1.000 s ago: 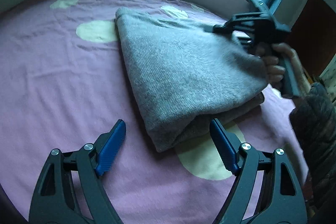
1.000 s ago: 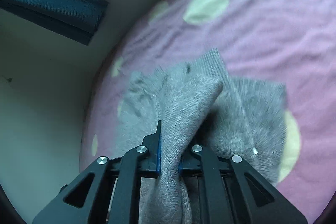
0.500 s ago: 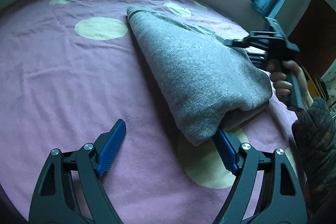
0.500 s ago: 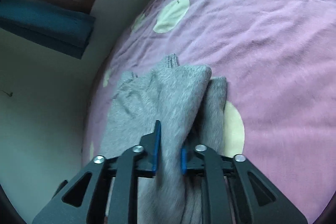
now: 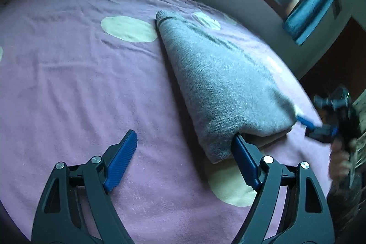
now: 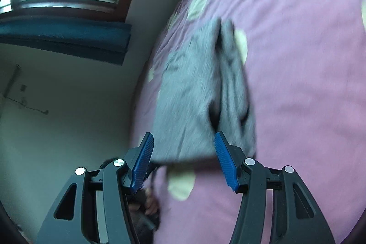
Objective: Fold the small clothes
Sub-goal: 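Open the right gripper and press the folded bundle flat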
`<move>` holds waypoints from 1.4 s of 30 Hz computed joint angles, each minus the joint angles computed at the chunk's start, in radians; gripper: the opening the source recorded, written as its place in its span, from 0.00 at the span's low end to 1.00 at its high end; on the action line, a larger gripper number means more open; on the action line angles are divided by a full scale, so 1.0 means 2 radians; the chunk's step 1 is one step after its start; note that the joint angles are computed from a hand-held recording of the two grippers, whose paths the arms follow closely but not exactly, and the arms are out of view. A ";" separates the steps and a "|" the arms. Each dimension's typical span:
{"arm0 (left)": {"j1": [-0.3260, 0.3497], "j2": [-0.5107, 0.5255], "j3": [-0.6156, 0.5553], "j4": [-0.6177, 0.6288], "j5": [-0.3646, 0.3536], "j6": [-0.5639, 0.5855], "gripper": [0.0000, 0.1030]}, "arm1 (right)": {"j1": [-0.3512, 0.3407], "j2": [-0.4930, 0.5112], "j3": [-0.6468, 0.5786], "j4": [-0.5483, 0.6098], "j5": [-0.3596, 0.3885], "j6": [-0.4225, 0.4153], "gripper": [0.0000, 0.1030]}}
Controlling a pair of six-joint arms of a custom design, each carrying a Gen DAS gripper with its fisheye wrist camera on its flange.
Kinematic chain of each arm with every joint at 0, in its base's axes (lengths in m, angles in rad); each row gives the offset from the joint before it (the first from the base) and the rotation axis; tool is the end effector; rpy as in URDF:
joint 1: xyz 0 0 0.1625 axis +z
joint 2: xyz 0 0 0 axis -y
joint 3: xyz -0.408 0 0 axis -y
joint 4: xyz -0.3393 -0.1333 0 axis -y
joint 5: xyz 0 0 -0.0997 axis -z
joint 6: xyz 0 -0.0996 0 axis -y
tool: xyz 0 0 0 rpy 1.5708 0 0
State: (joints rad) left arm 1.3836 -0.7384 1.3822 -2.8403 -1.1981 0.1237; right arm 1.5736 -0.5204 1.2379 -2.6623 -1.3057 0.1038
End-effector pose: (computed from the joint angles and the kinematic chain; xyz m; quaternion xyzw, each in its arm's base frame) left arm 0.0348 -0.7274 0.2167 0.0884 0.9325 -0.3079 0.1666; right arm 0.1615 -0.7371 0.0892 0.0246 0.9739 -0.1771 0.1395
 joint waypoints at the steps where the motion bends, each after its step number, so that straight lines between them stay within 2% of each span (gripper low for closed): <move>1: 0.000 0.000 0.000 -0.001 -0.001 0.000 0.79 | 0.001 -0.001 0.006 0.000 -0.001 -0.002 0.54; 3: -0.001 0.000 0.002 -0.004 0.002 0.002 0.79 | 0.004 0.002 0.009 0.005 -0.007 -0.002 0.54; 13: 0.001 -0.003 0.009 -0.010 -0.006 0.000 0.79 | 0.013 0.051 -0.017 -0.008 0.018 0.031 0.54; 17: 0.002 -0.004 0.009 -0.009 -0.009 0.000 0.79 | 0.020 0.070 -0.035 -0.023 0.011 0.044 0.54; 29: 0.002 -0.005 0.010 -0.010 -0.009 -0.001 0.79 | 0.006 0.041 0.018 -0.123 -0.021 0.068 0.54; 36: 0.002 -0.005 0.010 -0.010 -0.009 -0.001 0.79 | 0.006 0.043 0.014 -0.129 -0.030 0.057 0.54; 39: 0.002 -0.005 0.010 -0.010 -0.009 -0.001 0.79 | 0.017 0.046 0.003 -0.117 -0.064 0.038 0.46; 41: 0.002 -0.005 0.010 -0.010 -0.009 -0.001 0.79 | 0.020 0.049 -0.003 -0.113 -0.074 0.035 0.29; 42: 0.002 -0.005 0.010 -0.010 -0.009 -0.001 0.79 | 0.021 0.050 -0.004 -0.113 -0.079 0.034 0.24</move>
